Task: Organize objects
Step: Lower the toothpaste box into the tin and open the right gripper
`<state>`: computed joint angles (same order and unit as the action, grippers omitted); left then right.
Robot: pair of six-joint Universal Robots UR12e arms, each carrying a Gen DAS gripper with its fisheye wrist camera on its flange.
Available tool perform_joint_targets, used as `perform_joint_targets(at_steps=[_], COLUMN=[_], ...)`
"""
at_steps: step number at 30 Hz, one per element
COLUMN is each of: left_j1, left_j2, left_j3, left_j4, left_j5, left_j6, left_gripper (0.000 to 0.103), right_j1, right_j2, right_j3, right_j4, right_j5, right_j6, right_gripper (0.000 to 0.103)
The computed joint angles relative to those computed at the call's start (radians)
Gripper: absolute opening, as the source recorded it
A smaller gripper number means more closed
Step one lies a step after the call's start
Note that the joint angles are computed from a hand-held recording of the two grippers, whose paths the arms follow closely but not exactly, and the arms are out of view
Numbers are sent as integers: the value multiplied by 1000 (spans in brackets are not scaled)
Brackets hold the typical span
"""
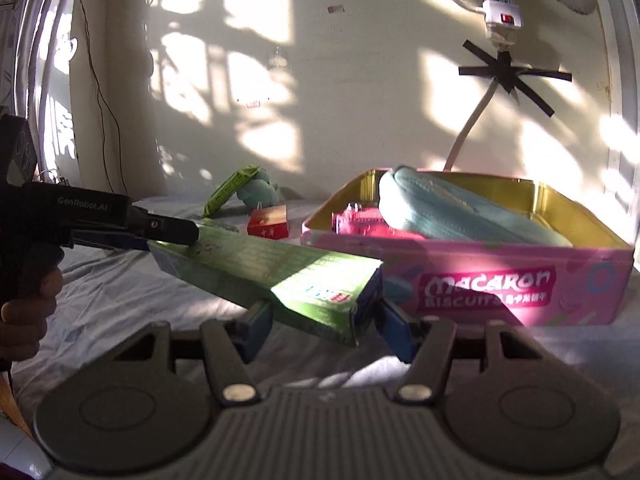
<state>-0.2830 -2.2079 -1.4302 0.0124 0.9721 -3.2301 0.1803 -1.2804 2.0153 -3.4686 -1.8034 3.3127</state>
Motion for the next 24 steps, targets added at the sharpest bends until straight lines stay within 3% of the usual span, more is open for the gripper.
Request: perform_joint_targets(at_steps=[3,6,10,14,17,19,24], left_j1=[-25,-61,-106,-137,-148,-151,-152], left_j2=[-33,-90,-169,-230,-253,-253,-225], left_j3=[84,194,327,428,464,464,409], left_j4=[39,38,13,-72,-139,-165,-137], left_j5=[12,54,128,183,204,217,241], left_j6=[-17,-9,10,8,13,13,46], left_gripper=[62,62,62,62,62,63,63], right_j1=[-14,-50,-99,-135,-147,-150,-140], right_j2=[10,28,61,84,100,110,112], right_j3=[-25,-64,-113,-145,-159,-156,-138], right_j4=[-103,-116,-76,23,66,32,-23], right_j5=[-45,-74,-90,-106,-131,-136,-160], right_j6=[-68,-91,-78,0,61,92,112], right_gripper=[58,59,59,60,63,64,65])
